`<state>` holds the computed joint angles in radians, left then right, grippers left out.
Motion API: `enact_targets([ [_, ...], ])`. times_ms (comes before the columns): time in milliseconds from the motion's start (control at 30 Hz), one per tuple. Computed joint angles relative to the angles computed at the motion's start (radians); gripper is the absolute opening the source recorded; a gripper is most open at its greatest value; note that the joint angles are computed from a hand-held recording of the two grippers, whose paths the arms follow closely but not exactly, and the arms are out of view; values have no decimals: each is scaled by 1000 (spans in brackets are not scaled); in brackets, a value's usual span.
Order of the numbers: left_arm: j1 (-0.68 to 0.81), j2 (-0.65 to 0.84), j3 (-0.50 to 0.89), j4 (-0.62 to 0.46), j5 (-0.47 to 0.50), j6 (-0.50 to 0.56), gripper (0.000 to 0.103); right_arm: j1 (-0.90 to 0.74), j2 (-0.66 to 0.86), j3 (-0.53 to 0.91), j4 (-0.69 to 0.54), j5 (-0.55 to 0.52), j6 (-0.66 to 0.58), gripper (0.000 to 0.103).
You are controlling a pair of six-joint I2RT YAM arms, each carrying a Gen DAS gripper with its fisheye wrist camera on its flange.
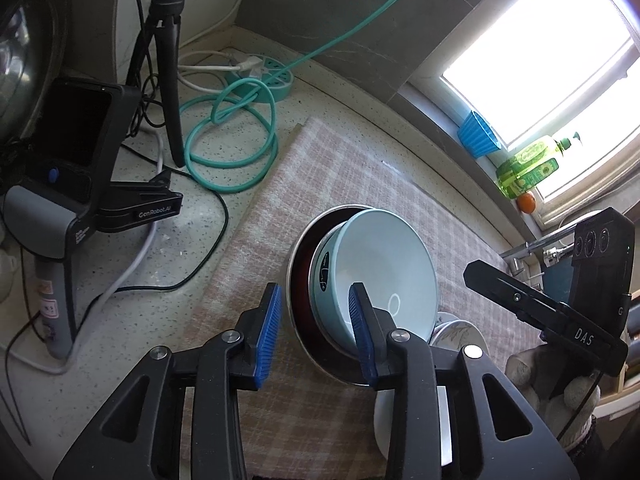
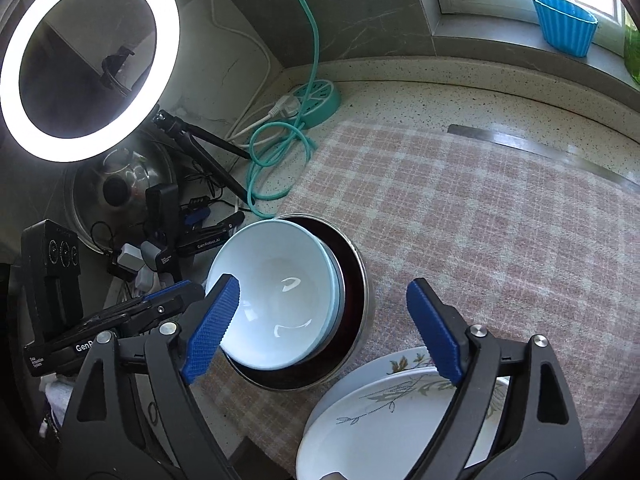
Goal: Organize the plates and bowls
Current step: 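Open both grippers to release the pale blue bowl in the nest, then close both grippers on the steel bowl rim holding the nested bowls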
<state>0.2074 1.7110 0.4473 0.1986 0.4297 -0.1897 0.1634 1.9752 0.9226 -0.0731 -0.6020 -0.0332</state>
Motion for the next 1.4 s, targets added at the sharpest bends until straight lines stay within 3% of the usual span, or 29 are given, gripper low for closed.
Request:
enact_targets([
  [467,94,69,-12,28,46,19,33,-100,98,41,-42,-24,-29,87],
  [633,86,91,-9,46,52,10,33,-116,137,70,-76,-57,-32,66],
  [900,81,130,4,67,78,-2,30,-98,173,93,-92,-79,-18,45],
  [1400,43,207,57,72,72,-11,12,-63,216,132,-116,-78,-21,18],
])
